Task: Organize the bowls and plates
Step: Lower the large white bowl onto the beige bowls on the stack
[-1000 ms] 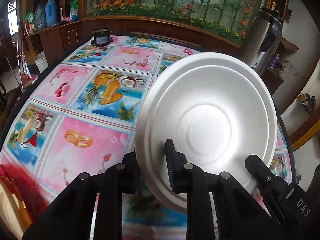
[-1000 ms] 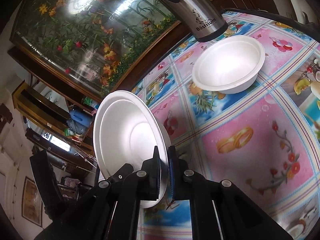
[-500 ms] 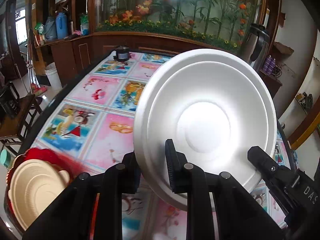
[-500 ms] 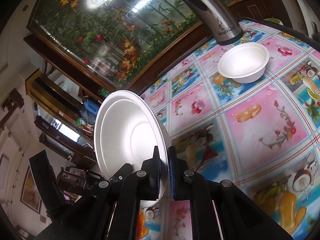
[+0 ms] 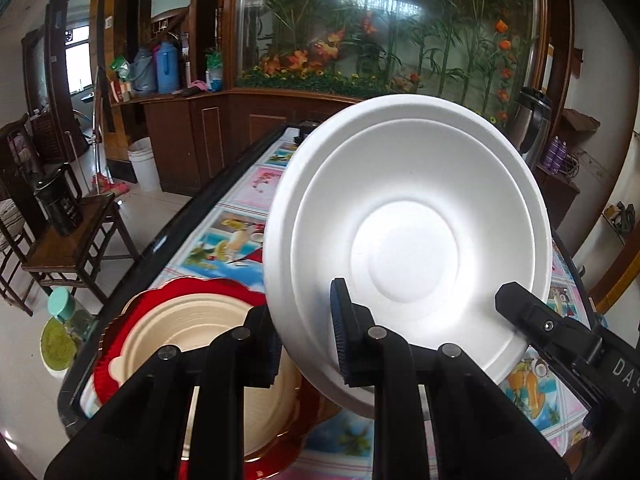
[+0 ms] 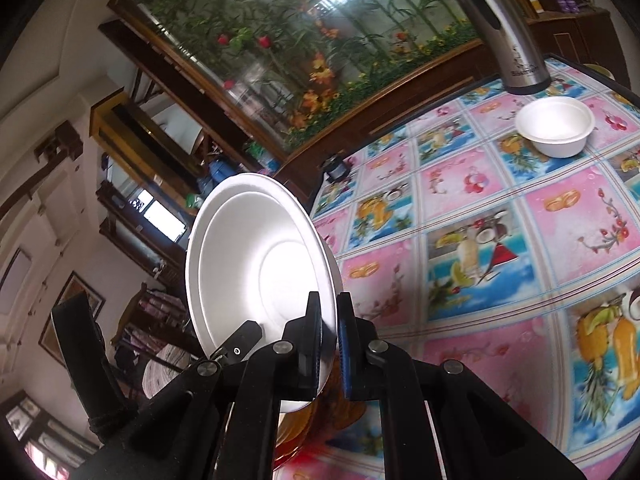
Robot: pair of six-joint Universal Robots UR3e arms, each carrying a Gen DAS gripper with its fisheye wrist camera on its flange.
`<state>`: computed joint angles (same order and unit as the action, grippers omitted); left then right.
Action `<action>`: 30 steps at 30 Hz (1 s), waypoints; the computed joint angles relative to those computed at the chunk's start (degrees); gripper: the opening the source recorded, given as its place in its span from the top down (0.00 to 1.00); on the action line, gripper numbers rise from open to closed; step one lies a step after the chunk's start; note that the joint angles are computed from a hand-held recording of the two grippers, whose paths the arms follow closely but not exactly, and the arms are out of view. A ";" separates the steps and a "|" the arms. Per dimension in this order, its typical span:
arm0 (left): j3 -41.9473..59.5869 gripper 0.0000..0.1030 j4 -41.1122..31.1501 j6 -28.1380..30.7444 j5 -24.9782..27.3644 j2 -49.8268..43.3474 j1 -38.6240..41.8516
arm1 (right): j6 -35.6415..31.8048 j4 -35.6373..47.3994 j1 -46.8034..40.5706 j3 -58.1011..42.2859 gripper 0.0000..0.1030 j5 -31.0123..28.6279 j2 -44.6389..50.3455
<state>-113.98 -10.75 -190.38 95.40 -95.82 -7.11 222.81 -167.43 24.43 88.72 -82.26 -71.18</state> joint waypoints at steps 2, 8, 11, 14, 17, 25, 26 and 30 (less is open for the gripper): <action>-2.65 0.81 0.46 0.67 -0.71 2.34 1.62 | 0.10 0.31 1.40 -1.44 0.93 -0.43 0.96; -10.21 0.81 2.40 2.99 -3.33 8.52 7.13 | -0.38 3.44 5.54 -7.61 0.93 -1.66 4.64; -13.68 0.81 3.08 4.26 -5.10 11.50 10.23 | -0.67 5.47 7.48 -11.25 0.93 -2.51 6.68; -15.91 0.81 3.08 5.44 -6.44 13.42 12.83 | -0.94 7.67 9.27 -15.20 0.93 -3.20 9.05; -18.06 0.81 2.85 6.76 -8.31 15.38 15.86 | -0.80 9.17 10.69 -18.24 0.93 -3.71 11.02; -21.89 0.81 2.68 8.59 -11.34 18.38 21.51 | -0.76 13.88 14.01 -26.87 0.92 -4.37 16.53; -22.53 0.81 2.73 8.88 -11.90 18.76 22.33 | -0.77 14.32 14.31 -27.59 0.92 -4.43 17.04; -24.14 0.81 2.35 9.94 -13.58 19.94 24.81 | -0.59 15.99 15.48 -30.46 0.92 -4.93 19.07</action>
<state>-138.12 -8.40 -180.45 81.82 -75.89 17.69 222.22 -151.43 39.91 58.26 -87.19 -52.11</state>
